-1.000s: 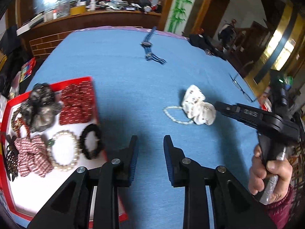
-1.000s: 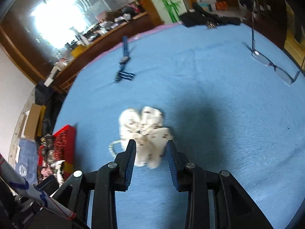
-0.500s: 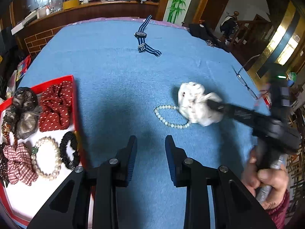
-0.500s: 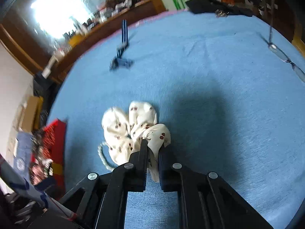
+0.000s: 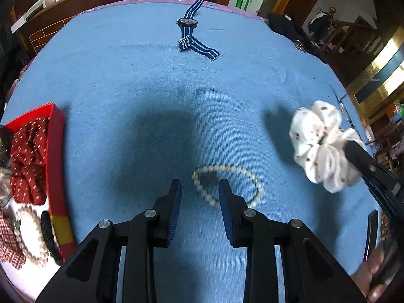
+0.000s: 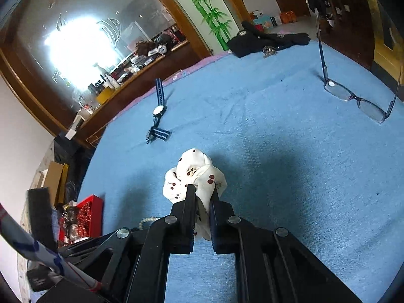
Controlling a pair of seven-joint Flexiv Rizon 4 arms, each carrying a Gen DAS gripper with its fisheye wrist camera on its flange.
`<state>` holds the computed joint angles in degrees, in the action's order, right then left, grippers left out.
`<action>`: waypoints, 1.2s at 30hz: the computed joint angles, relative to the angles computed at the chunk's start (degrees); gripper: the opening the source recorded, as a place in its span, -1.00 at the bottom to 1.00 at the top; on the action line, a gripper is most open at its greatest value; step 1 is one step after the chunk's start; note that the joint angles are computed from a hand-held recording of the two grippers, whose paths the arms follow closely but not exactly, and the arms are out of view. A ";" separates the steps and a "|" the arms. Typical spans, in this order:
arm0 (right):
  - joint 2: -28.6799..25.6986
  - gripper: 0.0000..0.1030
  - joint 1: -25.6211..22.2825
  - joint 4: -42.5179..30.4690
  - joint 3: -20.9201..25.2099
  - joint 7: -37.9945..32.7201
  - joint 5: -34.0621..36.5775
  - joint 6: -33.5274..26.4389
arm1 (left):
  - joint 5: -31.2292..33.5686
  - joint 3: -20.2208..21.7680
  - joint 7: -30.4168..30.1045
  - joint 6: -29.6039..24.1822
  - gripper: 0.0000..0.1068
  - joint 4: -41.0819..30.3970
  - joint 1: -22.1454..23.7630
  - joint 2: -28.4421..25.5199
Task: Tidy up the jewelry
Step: 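Grasp the white polka-dot scrunchie with right gripper while left gripper grasps pale bead bracelet, then carry the white scrunchie and pale bead bracelet over the red box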
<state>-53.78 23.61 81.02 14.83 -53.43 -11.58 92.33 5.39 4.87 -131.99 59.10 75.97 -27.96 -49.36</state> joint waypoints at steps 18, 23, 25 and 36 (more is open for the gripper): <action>1.48 -0.80 2.26 2.18 -3.00 1.20 -0.64 3.08 | 10.56 8.22 -9.50 10.27 -0.91 4.17 -7.57 1.72; 1.07 -0.80 3.09 1.67 -3.54 1.22 -1.66 2.11 | 13.42 11.09 -11.05 15.35 -0.91 5.44 -9.76 2.98; 0.88 -0.80 3.23 1.39 -3.48 1.00 -1.97 1.76 | 13.76 11.62 -11.07 16.34 -0.91 5.76 -10.17 3.15; 0.83 -0.80 4.84 1.47 -5.01 0.13 -2.52 1.78 | 18.57 14.95 -15.65 13.98 -0.91 4.27 -12.91 3.25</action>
